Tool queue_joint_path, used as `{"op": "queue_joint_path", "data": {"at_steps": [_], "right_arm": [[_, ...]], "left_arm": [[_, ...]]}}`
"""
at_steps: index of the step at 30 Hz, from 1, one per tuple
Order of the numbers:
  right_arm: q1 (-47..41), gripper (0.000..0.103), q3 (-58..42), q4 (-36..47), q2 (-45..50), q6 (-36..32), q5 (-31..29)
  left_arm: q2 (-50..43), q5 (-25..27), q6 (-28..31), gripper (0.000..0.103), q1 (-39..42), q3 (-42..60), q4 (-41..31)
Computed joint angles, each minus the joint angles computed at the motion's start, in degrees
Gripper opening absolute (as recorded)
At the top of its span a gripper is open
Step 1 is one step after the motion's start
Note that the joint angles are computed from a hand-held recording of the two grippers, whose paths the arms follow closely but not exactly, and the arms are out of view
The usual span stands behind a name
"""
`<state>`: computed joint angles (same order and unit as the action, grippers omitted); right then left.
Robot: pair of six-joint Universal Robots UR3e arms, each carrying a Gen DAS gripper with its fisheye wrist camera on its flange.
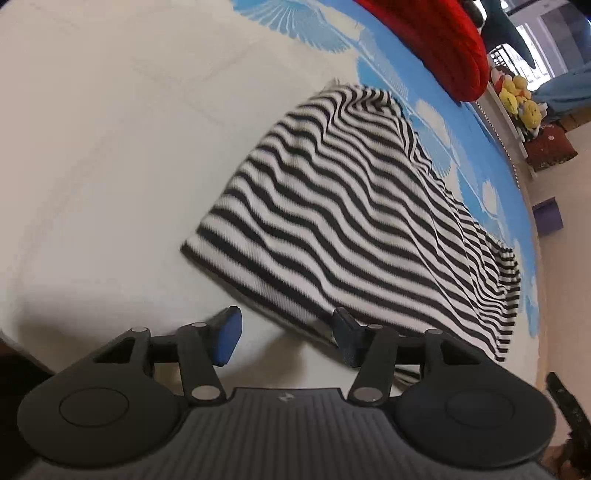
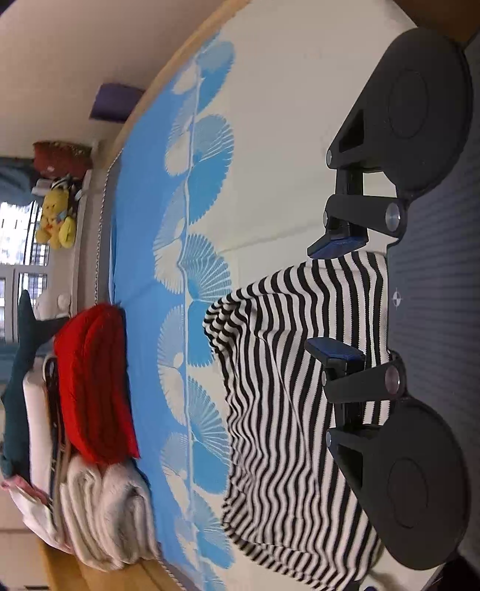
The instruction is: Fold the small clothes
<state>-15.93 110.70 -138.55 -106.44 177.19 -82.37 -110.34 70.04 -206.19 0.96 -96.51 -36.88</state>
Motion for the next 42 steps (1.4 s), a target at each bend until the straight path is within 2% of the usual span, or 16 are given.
{"op": "queue_joint_path", "data": {"at_steps": [6,9,10,13,16,21,27,31,34,36,38,42], "right_arm": [[-0.37,0.049,0.87,0.53,-1.19,0.30,-0.05],[-0.30,0.049,0.71,0.52,-0.92,0.31,-0.45],[-0.13,0.049,0.64,0.55,-0.89,0.56,-0.77],[-0.18,0.049,0.35,0.95,-0.74,1.43,-1.23],[0.29,0.049,-0.03,0.73,-0.14,2.73,-1.88],[2.41,0.049,-1.57,-0.44,2.32,4.57,-3.39],[4.12,0.049,-3.15,-1.36,4.91,5.07,-4.25],[4.40,0.049,-3.53,-1.60,5.38,5.15,-4.64],[3.68,0.049,-3.05,-1.58,4.70,5.18,-4.67],[2.74,0.046,-2.39,-1.65,3.90,4.81,-4.42],[1.51,0.038,-1.67,-1.55,2.86,4.54,-3.86],[-2.31,0.037,-0.10,-0.44,0.08,4.04,-1.20]], "left_arm": [[-2.96,2.34,-4.28,0.057,-0.26,1.40,4.52],[-4.15,3.82,-2.07,0.025,-1.42,3.39,4.37],[-4.42,4.31,-1.62,0.019,-1.85,3.96,4.65],[-4.25,6.23,0.29,0.014,-3.11,4.44,6.47],[-0.60,6.09,1.17,0.010,-2.23,0.73,9.33],[6.19,6.12,3.17,0.008,0.65,-5.62,10.31],[11.26,8.95,5.86,0.008,3.54,-9.43,5.03],[11.16,13.13,7.82,0.008,0.34,-7.59,6.35],[9.41,16.03,8.93,0.008,-4.65,-4.29,11.45],[7.90,14.98,9.37,0.007,-7.21,-1.60,15.05],[5.07,13.24,9.16,0.007,-10.10,2.70,17.87],[-3.30,7.31,8.53,0.004,-16.29,15.03,20.54]]}}
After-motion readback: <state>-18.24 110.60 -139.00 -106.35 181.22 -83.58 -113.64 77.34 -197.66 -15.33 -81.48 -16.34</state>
